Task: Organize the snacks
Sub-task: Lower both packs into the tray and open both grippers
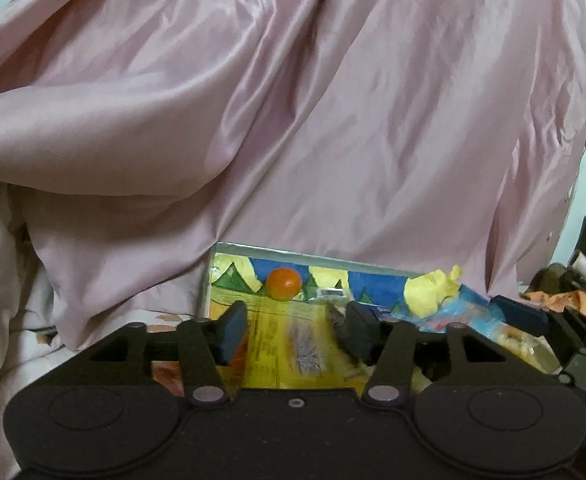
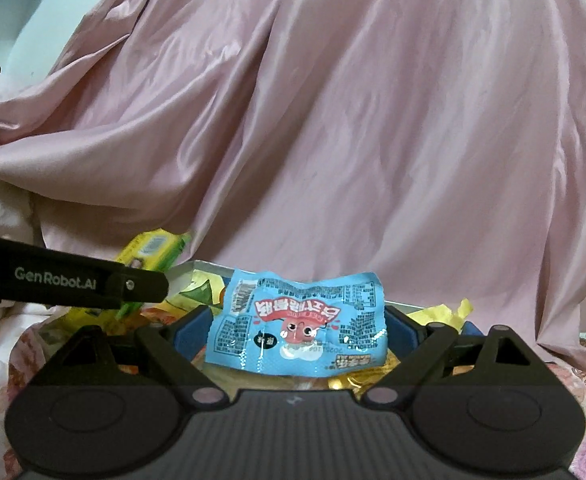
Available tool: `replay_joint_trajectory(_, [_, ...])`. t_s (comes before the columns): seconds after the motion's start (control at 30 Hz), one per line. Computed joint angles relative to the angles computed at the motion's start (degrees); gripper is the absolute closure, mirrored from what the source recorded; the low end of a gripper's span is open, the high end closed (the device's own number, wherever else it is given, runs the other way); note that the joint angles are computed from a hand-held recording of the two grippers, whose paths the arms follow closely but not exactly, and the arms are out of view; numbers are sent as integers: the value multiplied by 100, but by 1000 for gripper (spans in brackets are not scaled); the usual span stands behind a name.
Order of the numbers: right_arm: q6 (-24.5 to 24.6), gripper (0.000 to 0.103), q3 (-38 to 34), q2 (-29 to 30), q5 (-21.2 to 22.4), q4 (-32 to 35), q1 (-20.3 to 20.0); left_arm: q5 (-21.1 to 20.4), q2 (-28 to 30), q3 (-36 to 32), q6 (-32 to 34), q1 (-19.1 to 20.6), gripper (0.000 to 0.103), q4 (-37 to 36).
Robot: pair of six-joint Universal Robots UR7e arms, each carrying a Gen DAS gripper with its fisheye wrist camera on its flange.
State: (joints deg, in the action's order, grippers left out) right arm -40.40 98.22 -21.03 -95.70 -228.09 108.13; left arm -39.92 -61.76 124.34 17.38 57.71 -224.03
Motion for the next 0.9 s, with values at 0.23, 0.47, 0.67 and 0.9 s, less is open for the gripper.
replay_joint_trajectory(0.23, [26,2,-27,12,27,-185,-2,35,-3,57,246,-195,22,-503])
replay_joint_trajectory(0.47, [97,0,101,-74,-35,-517,55,268,-59,129,364,-436,8,-897])
replay_joint_trajectory(0.67, [327,0,242,-208,-125,-856,131,639,-156,278,586,-757,1,-1300])
replay_joint_trajectory(0.9, [547,0,580,-491,-133,-1175,179,1130,-322,504,622,-1189,1,-1486])
